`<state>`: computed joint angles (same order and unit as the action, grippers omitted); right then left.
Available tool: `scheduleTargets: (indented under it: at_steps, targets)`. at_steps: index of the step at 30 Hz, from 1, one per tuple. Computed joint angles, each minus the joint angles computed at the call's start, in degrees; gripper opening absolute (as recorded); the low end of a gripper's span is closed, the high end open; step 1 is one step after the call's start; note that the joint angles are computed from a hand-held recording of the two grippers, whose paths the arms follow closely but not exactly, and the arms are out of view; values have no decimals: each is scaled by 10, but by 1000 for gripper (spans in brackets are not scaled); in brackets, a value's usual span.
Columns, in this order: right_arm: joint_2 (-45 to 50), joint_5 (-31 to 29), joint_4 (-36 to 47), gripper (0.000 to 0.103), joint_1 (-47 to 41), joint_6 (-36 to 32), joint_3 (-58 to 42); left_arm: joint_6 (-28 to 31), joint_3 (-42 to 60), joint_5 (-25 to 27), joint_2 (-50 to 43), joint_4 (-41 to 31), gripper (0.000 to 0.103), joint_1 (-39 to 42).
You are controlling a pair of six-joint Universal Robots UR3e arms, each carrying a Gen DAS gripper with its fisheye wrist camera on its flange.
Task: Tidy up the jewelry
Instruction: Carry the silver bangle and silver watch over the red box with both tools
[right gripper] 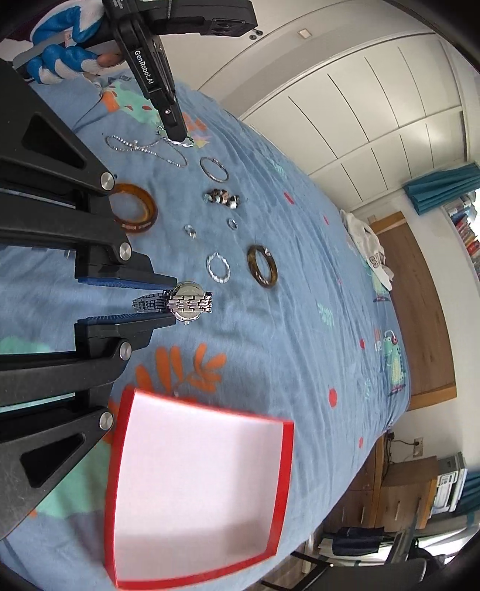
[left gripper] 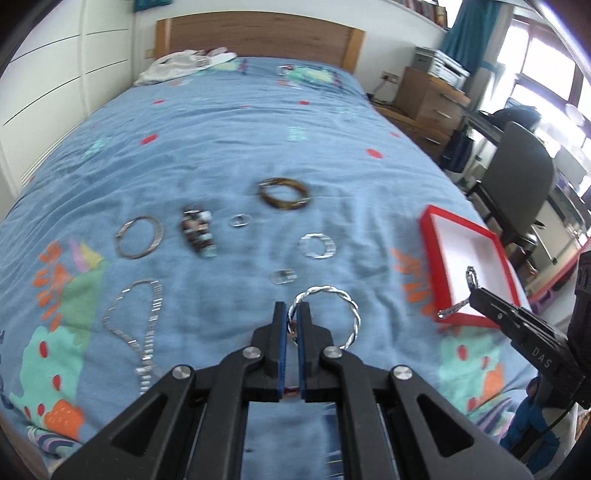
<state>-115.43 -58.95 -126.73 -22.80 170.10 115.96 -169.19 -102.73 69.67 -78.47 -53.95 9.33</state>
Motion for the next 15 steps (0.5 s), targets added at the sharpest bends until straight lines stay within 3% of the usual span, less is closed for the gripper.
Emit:
scheduleTargets:
  at_steps: [4,7,11,15]
  targets:
    - [-64,49,126,12,-150,-123,-8,-57,81,19,-88,27,4,-110]
    - [-53,68,174,12,-234,-209,-28,-94,173,33,-185,35,4,-188]
    - [29,63,140,12,-274,-256,-57,-122,319,68,-320,29,4,-273]
    - [140,41,85,12,-260,-266,-102,-134,511,97,-465,-27,4,-330]
